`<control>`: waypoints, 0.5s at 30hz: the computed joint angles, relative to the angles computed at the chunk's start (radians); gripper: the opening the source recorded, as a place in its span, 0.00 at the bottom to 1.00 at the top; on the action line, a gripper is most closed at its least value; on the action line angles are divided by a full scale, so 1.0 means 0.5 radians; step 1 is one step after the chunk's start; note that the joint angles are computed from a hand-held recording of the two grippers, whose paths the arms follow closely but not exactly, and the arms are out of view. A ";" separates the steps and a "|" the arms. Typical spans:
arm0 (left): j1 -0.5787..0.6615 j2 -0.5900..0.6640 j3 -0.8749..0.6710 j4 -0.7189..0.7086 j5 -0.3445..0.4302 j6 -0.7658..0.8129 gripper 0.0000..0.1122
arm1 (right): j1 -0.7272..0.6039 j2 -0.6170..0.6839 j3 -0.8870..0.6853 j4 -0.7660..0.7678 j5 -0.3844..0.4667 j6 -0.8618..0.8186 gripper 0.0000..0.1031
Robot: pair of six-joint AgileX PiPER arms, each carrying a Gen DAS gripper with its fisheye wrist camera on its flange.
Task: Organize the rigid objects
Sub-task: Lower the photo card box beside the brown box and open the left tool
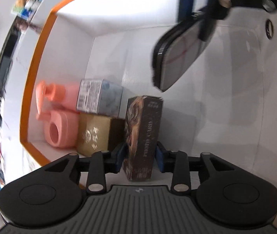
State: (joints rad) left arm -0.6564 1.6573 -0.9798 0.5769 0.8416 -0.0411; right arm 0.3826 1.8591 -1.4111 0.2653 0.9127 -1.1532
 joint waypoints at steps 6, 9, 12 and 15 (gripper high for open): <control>0.043 -0.081 0.019 -0.171 0.007 0.055 0.54 | 0.057 -0.010 0.039 -0.078 -0.039 0.078 0.14; 0.039 -0.078 0.009 -0.200 0.021 0.029 0.55 | 0.079 -0.004 0.040 -0.096 -0.036 0.105 0.14; 0.061 -0.097 0.006 -0.240 0.022 0.069 0.55 | 0.103 0.000 0.043 -0.110 -0.039 0.119 0.14; 0.051 -0.110 0.026 -0.194 0.018 0.015 0.56 | 0.131 0.004 0.040 -0.126 -0.041 0.124 0.14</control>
